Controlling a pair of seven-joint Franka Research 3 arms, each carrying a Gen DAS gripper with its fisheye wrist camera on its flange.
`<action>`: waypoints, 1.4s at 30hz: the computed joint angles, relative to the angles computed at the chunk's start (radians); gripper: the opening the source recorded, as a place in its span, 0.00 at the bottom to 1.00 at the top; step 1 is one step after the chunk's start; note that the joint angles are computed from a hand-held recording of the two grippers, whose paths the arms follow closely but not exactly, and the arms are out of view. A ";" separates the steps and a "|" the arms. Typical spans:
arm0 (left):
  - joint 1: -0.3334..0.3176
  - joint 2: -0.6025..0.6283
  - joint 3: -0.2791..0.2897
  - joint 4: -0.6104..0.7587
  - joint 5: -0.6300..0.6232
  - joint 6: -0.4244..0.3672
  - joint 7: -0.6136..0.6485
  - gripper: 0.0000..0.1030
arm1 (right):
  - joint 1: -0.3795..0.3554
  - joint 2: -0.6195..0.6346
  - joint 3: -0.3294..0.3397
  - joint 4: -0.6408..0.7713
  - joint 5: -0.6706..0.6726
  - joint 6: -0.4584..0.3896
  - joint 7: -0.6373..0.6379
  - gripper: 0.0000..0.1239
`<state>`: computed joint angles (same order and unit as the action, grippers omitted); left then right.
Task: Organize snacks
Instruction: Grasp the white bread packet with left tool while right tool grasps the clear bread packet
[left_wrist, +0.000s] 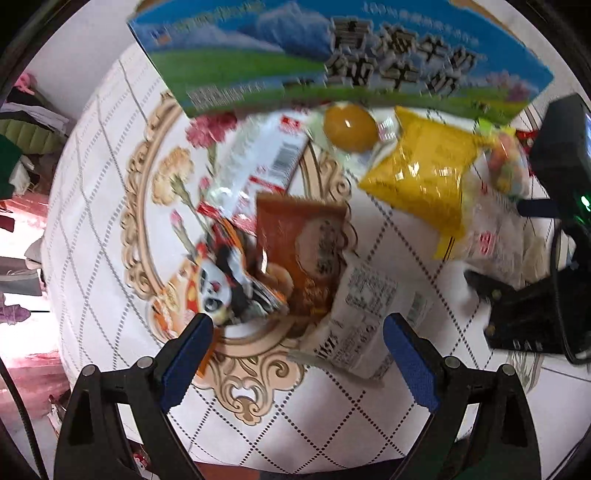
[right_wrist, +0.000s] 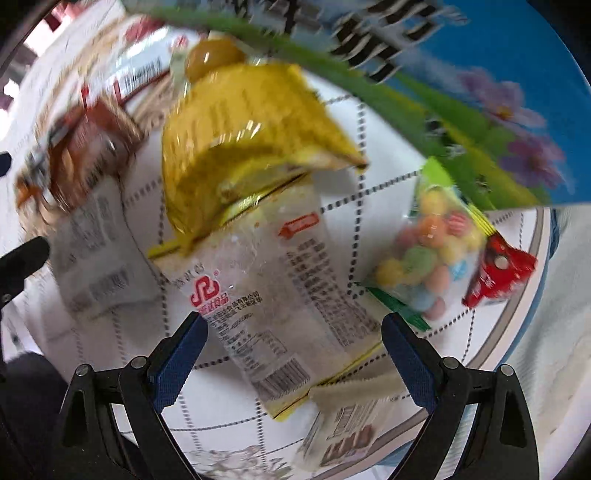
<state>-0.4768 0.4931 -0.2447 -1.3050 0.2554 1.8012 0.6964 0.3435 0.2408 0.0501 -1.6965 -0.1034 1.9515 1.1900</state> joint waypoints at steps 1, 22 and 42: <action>0.000 -0.002 -0.002 -0.004 -0.004 -0.001 0.002 0.91 | -0.007 0.003 -0.005 0.005 0.024 -0.003 0.029 0.69; -0.003 0.097 -0.009 0.028 -0.189 0.092 -0.023 0.52 | -0.125 -0.065 -0.020 -0.080 0.267 0.001 0.092 0.67; 0.037 0.132 -0.047 0.031 -0.256 0.153 -0.063 0.54 | -0.137 -0.079 -0.014 -0.055 0.407 -0.140 0.254 0.62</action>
<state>-0.4403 0.6252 -0.2922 -1.2737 -0.0007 1.9538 0.6330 0.2063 0.1614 0.0362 -1.7517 0.3040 1.8119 1.4437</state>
